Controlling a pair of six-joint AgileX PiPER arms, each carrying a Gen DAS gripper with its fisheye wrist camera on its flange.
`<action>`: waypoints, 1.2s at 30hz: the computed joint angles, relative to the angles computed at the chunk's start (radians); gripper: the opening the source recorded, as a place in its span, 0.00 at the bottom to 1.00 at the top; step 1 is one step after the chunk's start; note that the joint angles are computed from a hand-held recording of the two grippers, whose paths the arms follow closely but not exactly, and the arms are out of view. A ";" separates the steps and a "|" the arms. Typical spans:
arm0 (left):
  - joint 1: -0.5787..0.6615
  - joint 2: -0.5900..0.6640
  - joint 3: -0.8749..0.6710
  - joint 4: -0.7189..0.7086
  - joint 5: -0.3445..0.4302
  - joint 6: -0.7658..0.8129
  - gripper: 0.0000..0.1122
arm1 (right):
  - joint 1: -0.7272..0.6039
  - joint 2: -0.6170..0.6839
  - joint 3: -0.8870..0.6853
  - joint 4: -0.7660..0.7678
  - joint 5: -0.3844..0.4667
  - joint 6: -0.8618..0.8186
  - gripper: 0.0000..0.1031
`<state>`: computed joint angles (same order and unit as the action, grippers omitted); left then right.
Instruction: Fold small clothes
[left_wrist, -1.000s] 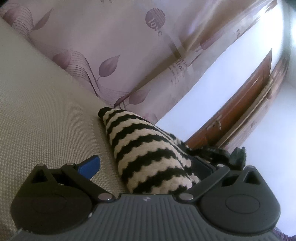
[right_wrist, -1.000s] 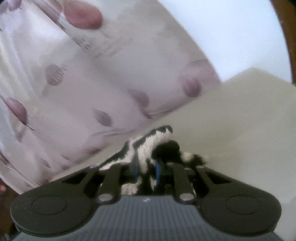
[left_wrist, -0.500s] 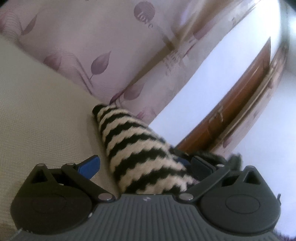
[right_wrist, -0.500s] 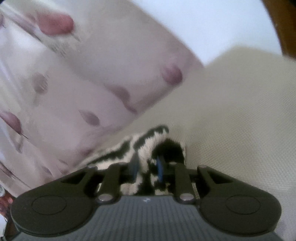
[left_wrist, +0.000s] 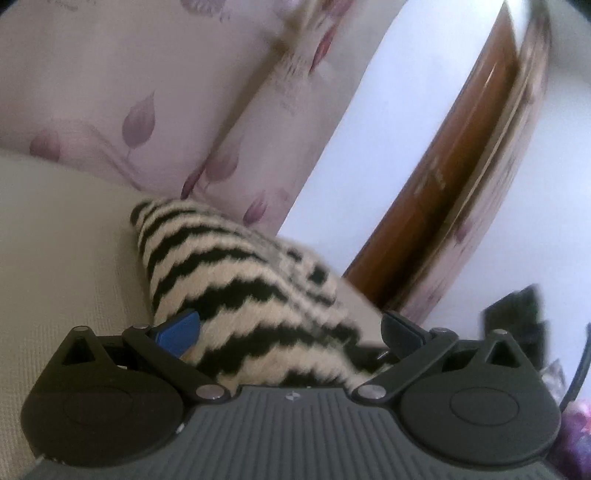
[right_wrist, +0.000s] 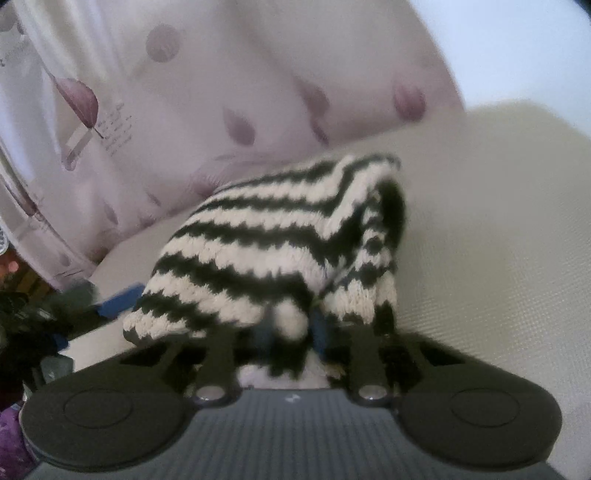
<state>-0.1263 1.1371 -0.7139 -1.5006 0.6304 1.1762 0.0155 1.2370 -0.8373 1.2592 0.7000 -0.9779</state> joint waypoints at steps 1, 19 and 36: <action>0.005 0.004 0.011 -0.011 0.010 0.010 0.91 | -0.017 -0.024 0.024 0.016 -0.008 -0.012 0.12; -0.140 -0.034 -0.037 -0.149 -0.204 0.136 0.91 | -0.148 0.032 0.141 0.245 0.079 -0.190 0.12; -0.146 0.138 -0.016 -0.174 -0.128 0.335 0.72 | -0.173 0.010 0.091 0.174 0.100 -0.098 0.17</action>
<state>-0.2728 1.2748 -0.7300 -1.6749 0.5024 1.5110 -0.1572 1.2471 -0.7467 1.4332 0.7995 -1.0754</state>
